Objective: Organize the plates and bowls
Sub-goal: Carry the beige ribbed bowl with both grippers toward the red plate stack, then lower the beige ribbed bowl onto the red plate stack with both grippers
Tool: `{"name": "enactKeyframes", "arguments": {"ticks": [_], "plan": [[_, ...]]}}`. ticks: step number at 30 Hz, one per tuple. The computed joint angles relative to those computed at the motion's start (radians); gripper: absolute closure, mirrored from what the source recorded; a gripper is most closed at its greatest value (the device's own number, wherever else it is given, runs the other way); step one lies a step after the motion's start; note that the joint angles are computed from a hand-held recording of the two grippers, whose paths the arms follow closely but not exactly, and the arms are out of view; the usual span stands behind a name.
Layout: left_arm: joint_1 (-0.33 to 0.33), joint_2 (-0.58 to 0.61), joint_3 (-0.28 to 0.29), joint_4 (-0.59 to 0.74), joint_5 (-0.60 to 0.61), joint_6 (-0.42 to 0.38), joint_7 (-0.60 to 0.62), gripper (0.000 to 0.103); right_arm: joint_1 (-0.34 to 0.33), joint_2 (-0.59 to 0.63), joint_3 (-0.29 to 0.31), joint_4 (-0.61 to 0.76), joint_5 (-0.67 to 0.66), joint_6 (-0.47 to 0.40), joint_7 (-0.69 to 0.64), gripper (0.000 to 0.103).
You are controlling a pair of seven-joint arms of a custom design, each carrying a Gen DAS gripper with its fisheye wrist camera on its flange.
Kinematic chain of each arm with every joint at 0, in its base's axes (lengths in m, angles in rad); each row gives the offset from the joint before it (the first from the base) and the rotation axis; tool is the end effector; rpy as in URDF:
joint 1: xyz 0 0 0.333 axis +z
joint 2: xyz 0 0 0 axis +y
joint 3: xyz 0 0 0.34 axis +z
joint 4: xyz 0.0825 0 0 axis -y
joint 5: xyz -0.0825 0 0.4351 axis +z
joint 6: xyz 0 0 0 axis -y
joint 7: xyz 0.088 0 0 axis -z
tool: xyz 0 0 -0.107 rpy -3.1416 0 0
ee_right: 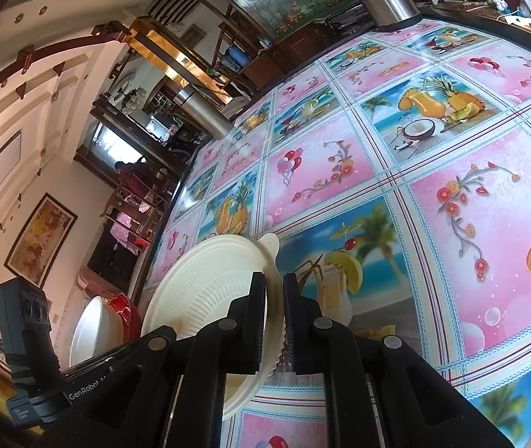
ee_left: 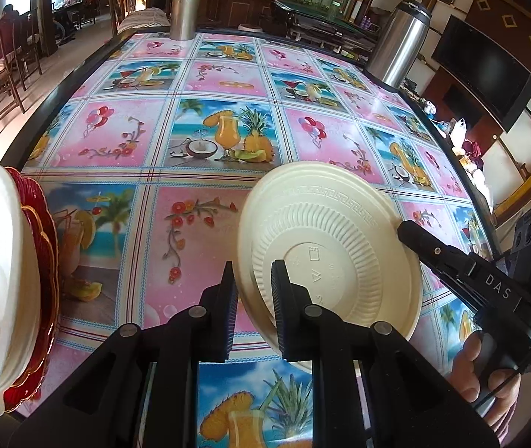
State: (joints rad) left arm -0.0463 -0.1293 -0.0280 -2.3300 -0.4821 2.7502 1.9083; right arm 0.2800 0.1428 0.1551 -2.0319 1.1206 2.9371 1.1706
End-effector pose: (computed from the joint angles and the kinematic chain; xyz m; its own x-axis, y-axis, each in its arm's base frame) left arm 0.5662 -0.0236 0.4422 -0.0765 -0.9757 0.2052 -0.8424 -0.0469 -0.5369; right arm 0.6167 0.2192 0.4319 0.0253 -0.7939 -0.6076 -0.7964 0.3513 -0.4923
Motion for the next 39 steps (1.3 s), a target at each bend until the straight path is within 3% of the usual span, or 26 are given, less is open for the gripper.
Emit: {"name": "enactKeyframes", "arguments": {"ticks": [10, 20, 29, 39], "plan": [[0.005, -0.105, 0.041, -0.056, 0.039, 0.063, -0.016, 0.088, 0.034, -0.023, 0.014, 0.048, 0.007, 0.017, -0.047, 0.093], [0.09, -0.193, 0.062, -0.118, 0.305, 0.179, -0.245, 0.087, 0.073, 0.05, 0.05, 0.205, -0.047, -0.02, -0.056, 0.093], [0.167, -0.188, 0.083, -0.127, 0.47, 0.187, -0.407, 0.087, 0.098, 0.157, 0.098, 0.346, -0.115, -0.051, -0.032, 0.092], [0.222, -0.171, 0.082, -0.123, 0.557, 0.19, -0.503, 0.087, 0.135, 0.264, 0.103, 0.452, -0.282, -0.114, 0.111, 0.092]]}}
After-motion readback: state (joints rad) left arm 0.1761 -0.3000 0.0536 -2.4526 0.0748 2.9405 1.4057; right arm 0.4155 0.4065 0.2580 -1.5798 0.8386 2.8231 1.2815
